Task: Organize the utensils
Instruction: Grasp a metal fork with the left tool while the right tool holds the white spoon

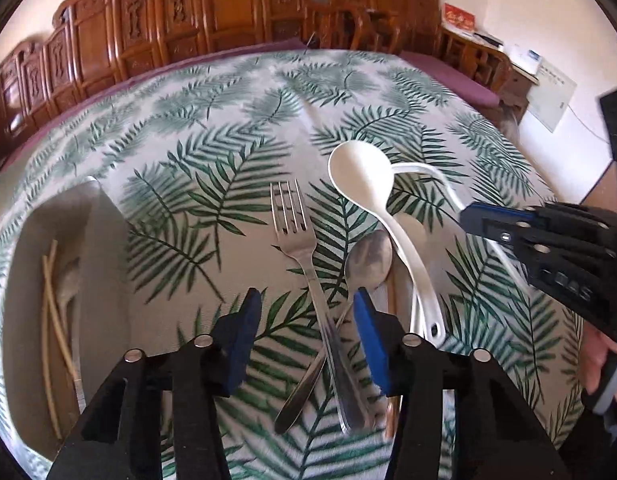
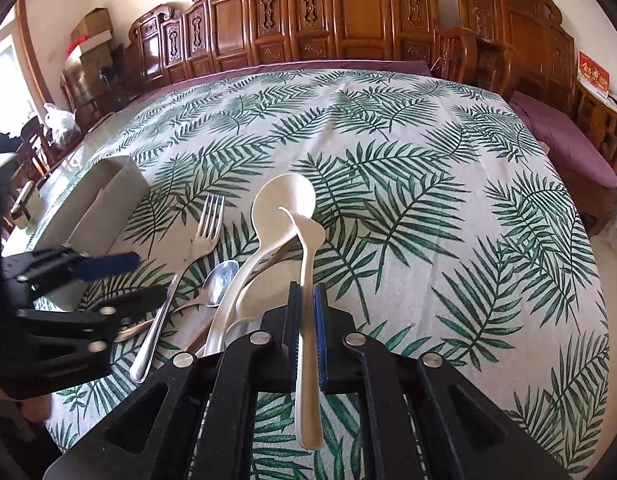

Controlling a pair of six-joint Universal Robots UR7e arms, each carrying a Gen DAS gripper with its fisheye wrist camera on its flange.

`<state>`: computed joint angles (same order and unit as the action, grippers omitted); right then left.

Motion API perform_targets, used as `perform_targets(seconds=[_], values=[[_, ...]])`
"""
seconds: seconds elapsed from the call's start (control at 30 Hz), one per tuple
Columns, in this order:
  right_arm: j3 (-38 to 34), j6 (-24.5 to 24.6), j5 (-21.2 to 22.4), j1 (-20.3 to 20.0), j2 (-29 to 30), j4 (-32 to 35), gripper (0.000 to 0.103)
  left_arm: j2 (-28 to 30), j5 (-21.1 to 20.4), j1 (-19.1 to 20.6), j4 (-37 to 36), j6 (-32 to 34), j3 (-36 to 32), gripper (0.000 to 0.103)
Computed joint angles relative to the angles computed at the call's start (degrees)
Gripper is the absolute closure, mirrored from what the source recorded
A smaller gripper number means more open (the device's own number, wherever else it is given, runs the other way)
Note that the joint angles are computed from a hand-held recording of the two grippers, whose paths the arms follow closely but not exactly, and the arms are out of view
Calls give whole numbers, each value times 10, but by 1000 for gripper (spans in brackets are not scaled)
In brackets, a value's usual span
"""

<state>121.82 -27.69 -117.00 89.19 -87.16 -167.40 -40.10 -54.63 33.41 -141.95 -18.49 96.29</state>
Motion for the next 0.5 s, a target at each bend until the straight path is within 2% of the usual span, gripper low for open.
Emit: perform_targets(seconds=[0.17, 0.47, 0.5], values=[[-4, -5, 7, 2, 0, 1, 95, 19, 3, 5, 27, -29, -22, 79], [-7, -2, 23, 0, -6, 7, 95, 38, 31, 3, 57, -45, -45, 81], [-6, -2, 23, 1, -6, 6, 95, 39, 33, 2, 58, -45, -46, 86]])
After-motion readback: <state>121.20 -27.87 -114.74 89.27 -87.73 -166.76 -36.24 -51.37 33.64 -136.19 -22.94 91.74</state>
